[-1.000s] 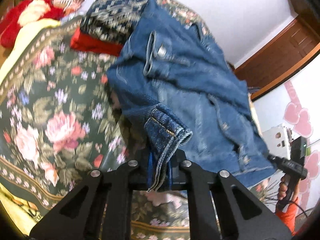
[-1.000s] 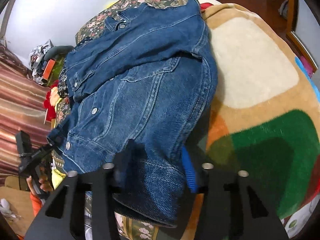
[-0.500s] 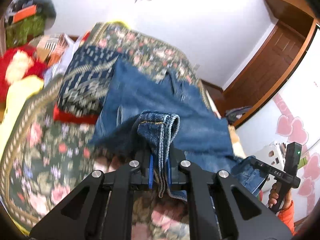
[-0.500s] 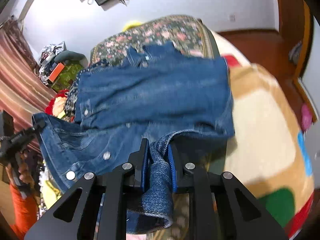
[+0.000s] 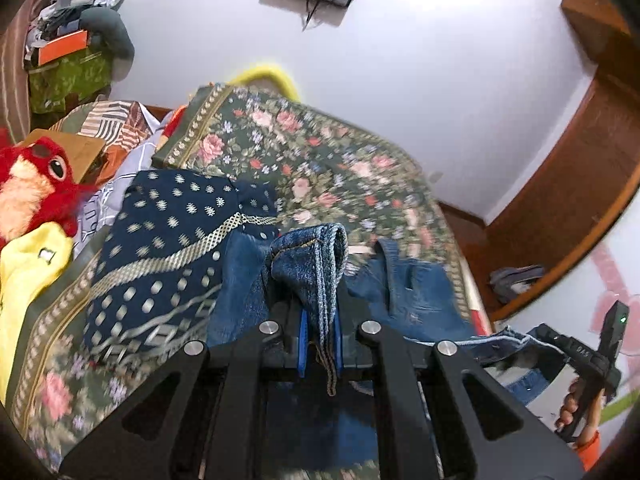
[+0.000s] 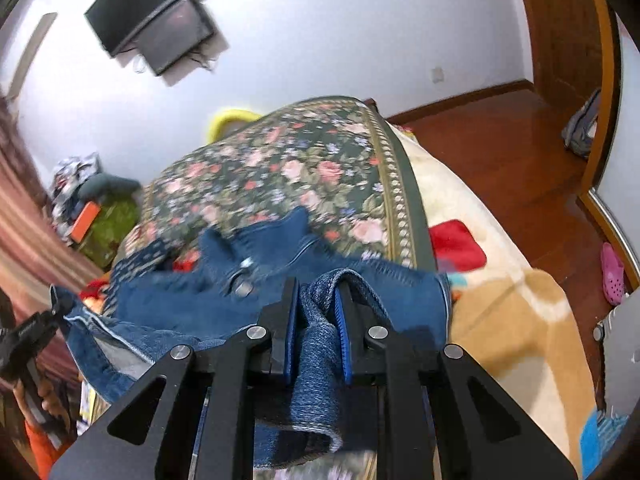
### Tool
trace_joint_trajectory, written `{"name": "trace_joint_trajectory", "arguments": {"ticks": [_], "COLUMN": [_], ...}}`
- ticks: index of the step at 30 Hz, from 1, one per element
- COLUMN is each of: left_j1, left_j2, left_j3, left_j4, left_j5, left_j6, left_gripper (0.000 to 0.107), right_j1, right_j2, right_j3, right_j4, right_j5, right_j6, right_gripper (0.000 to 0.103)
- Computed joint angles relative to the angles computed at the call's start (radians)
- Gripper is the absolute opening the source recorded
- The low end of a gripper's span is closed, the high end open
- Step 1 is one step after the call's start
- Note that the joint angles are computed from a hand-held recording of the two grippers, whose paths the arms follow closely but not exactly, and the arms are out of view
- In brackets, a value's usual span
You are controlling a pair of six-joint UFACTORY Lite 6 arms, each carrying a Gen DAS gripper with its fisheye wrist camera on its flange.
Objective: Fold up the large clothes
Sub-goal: 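Grasp the jacket hem with both grippers and lift it, then fold the held hem over toward the collar and release both grippers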
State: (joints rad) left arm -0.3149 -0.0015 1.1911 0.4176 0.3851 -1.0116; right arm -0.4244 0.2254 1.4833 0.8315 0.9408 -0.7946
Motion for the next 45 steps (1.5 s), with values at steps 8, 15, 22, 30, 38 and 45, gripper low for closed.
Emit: {"name": "trace_joint_trajectory", "arguments": {"ticks": [8,15,22,30,38,45], "left_j1": [0.083,0.01,-0.097,-0.18,-0.304,-0.286], "left_j2": [0.403,0.418,0.17,0.028,0.206,0.494], "left_j3": [0.206,0.248,0.114,0.019,-0.008,0.198], "left_j4": [-0.071,0.081,0.35,0.191,0.142,0.294], "left_j5": [-0.049,0.099,0.228,0.224,0.193,0.237], "left_j6": [0.117,0.072,-0.138,0.051,0.096,0.045], "left_gripper": [0.011,0.022,0.072,0.083,0.084,0.084], "right_j1": [0.103,0.085,0.071,0.05,0.15,0.318], "right_j2": [0.31,0.383,0.084,-0.201,-0.257,-0.169], "right_j3": [0.149,0.254,0.069,-0.183,-0.398,-0.425], "right_j4": [-0.106,-0.207,-0.335,-0.242,-0.274,-0.318], "right_j5": [-0.127,-0.053,-0.213,-0.086,-0.081,-0.236], "right_j6": [0.086,0.227,0.218,-0.055,-0.086,-0.003], "right_gripper": [0.016,0.018,0.047,0.055,0.055,0.065]}}
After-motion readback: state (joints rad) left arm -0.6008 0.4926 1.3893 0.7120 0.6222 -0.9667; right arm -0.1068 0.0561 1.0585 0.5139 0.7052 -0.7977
